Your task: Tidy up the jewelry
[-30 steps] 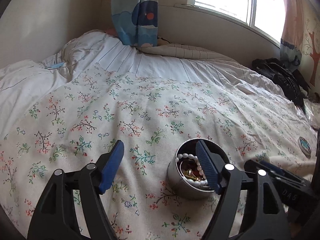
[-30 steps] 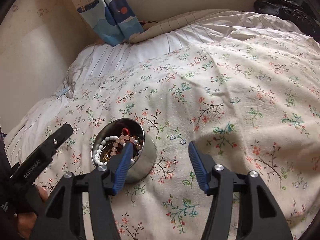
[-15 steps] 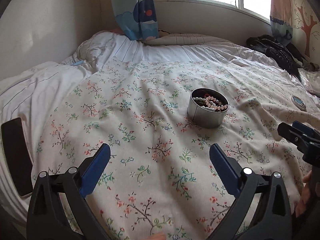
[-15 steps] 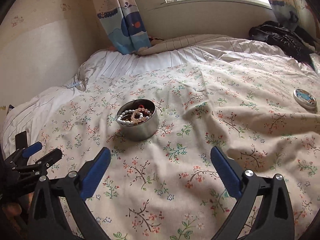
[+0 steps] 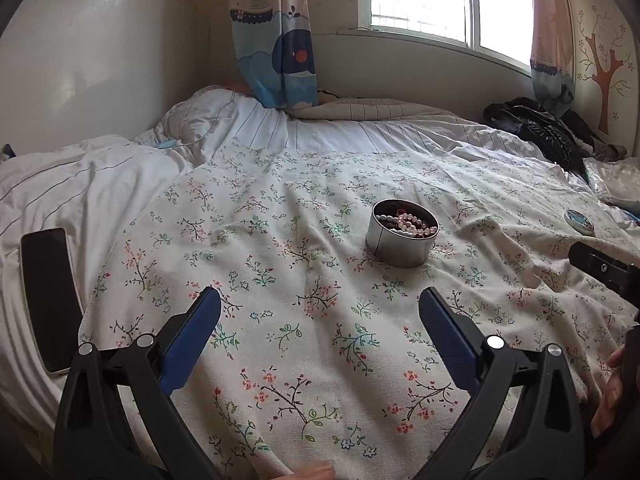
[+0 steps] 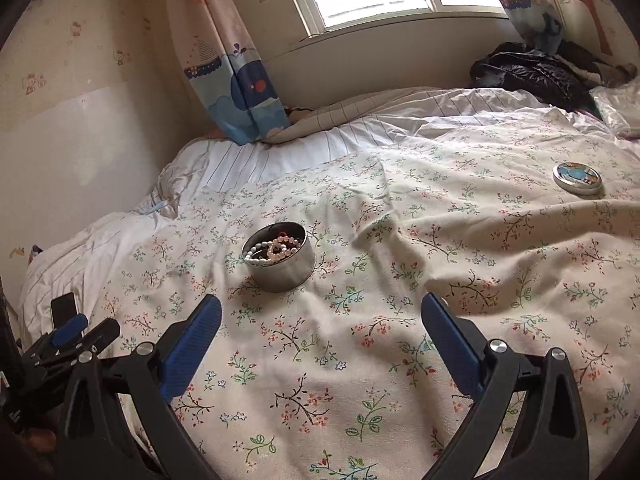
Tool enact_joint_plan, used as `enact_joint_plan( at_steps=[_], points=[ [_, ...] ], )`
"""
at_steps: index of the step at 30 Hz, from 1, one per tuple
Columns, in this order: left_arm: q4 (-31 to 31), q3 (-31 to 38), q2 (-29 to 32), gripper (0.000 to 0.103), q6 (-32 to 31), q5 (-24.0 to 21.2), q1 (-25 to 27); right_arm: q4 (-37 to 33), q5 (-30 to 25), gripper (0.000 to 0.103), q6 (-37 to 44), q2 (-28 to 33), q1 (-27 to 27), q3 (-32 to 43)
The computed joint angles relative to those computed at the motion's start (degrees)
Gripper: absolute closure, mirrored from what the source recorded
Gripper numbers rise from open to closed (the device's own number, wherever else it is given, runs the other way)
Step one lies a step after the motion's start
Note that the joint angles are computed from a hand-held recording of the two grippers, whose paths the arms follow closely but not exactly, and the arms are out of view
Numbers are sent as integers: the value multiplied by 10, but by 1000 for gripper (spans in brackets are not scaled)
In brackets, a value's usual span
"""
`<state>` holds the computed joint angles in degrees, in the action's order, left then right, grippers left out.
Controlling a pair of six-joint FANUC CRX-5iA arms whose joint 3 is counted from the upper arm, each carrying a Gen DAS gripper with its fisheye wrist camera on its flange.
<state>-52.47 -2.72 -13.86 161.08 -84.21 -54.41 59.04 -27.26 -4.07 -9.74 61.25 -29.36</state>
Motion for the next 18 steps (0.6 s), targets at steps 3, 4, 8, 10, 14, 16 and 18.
enact_joint_plan(
  at_steps=[3, 4, 8, 10, 14, 16, 18],
  points=[
    [22, 2, 2, 8, -24, 9, 15, -4, -11, 7, -14, -4, 2, -2],
    [25, 3, 3, 8, -28, 9, 15, -2, -14, 7, -16, -6, 5, -3],
    [21, 9, 4, 8, -25, 0, 1, 3, -38, 7, -6, -12, 22, -2],
    [17, 14, 7, 8, -18, -10, -7, 10, -47, 7, -3, -16, 29, -3],
    [13, 24, 13, 8, -16, -23, -17, 23, -57, 7, -8, -25, 34, -5],
    [10, 32, 19, 8, -20, -31, -19, 24, -59, 7, -8, -27, 35, -4],
    [9, 36, 19, 8, -24, -31, -20, 23, -62, 7, -4, -27, 36, -1]
  ],
)
